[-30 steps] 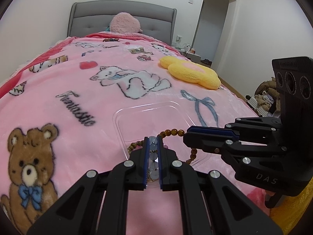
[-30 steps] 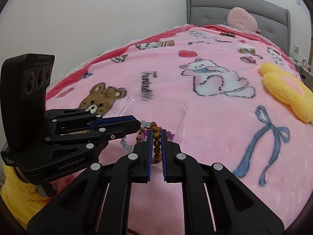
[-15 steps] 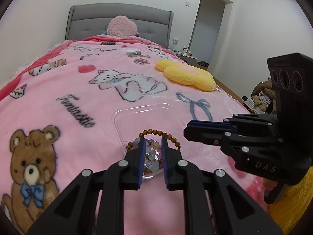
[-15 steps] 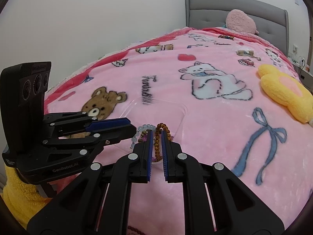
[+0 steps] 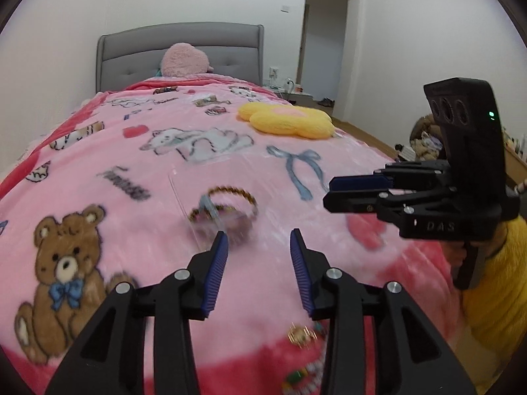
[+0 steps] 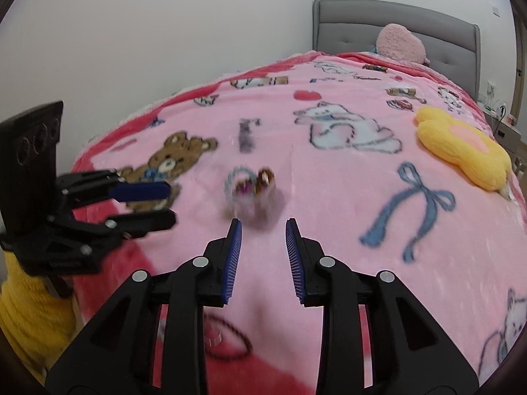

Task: Organize jewelry
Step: 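Move both open tools back to the remaining jewelry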

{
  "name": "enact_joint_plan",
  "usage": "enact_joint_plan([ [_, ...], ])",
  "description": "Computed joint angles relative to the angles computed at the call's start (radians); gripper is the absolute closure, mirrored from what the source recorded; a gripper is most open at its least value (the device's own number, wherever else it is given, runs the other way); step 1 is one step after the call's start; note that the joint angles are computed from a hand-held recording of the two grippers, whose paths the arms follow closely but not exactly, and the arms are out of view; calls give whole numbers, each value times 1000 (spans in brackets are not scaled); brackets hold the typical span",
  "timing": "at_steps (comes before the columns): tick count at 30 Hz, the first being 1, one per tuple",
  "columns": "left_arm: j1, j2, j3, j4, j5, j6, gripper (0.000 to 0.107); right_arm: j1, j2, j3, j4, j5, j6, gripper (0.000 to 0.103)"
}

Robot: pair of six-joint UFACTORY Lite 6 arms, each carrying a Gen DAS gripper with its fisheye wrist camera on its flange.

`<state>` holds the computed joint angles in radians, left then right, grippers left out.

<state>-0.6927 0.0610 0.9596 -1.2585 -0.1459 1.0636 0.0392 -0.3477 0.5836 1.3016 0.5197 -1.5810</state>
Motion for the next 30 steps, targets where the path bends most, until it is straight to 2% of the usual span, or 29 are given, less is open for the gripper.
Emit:
enact_joint_plan([
  [6, -102, -109, -188, 110, -85, -152, 68, -153, -115, -157, -43, 119, -77, 75],
  [10, -149, -165, -303, 223, -109, -297, 68, -166, -124, -206, -58, 119, -97, 75],
  [13, -181, -201, -382, 306, -144, -424, 68, -122, -111, -235, -53, 70, -118, 75],
  [19, -167, -183, -454, 582, -166, -743, 68, -19, -89, -271, -11, -34, -161, 76],
  [22, -173, -143, -452, 622, -186, -791, 68, 35, -67, -274, 20, -109, -181, 76],
  [27, -165, -128, -453, 691, -192, -876, 69, 76, -66, -279, -3, -159, -160, 82],
  [30, -168, -124, -450, 665, -196, -858, 74, 95, -70, -286, -10, -181, -154, 85],
])
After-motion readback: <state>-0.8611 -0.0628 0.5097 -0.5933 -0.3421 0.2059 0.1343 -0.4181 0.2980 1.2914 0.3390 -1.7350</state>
